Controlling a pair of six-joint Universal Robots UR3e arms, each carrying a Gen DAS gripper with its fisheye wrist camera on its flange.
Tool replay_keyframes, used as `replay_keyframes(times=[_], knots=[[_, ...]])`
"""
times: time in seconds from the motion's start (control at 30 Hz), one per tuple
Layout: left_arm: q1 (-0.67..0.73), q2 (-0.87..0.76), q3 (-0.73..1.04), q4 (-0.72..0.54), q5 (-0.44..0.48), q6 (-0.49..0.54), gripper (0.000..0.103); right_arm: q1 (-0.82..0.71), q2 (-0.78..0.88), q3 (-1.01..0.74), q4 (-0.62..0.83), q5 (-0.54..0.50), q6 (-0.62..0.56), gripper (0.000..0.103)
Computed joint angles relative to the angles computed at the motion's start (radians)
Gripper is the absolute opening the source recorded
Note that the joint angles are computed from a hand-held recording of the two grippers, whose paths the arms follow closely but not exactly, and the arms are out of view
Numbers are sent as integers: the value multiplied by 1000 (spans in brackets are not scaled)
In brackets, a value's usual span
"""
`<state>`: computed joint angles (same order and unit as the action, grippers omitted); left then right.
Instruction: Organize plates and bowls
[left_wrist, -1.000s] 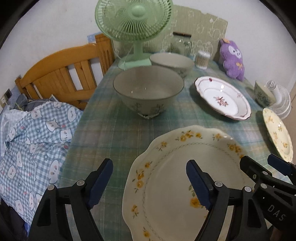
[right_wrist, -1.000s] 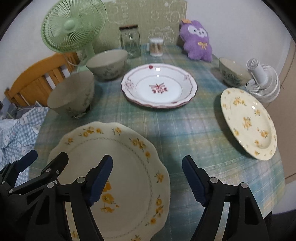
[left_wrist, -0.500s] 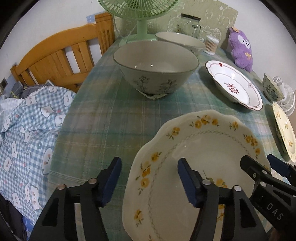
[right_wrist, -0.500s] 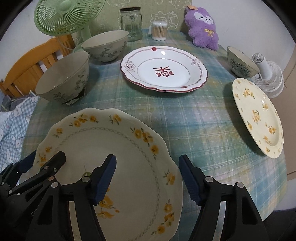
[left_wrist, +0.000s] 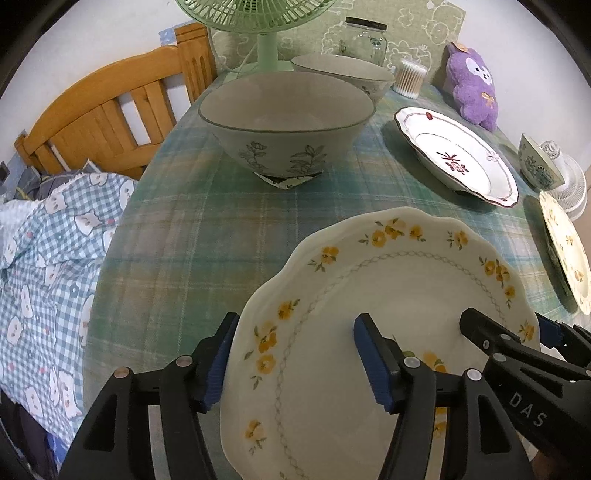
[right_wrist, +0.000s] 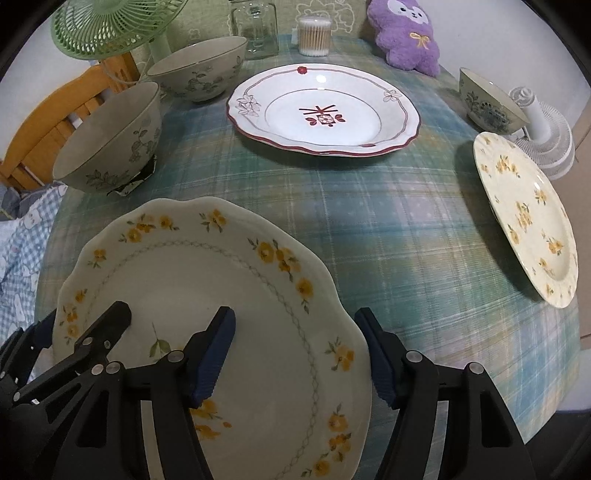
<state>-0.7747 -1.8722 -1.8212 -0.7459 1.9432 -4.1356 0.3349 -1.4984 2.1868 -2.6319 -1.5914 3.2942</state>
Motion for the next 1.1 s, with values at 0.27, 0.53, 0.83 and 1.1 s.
replay_keyframes(times=[0.27, 0.53, 0.83, 1.1], knots=[[-53, -108, 205, -105, 5, -48, 64, -155, -135, 79, 39, 43, -125, 70], [-86, -248, 427, -176, -7, -46, 64, -340, -225, 150, 63, 91, -269, 70], [-97, -393, 645, -278, -15, -53, 65, -443, -207, 190, 17, 120, -363, 70], [-99, -430, 708, -313, -17, -44, 69, -453, -204, 186, 32, 130, -379, 70]])
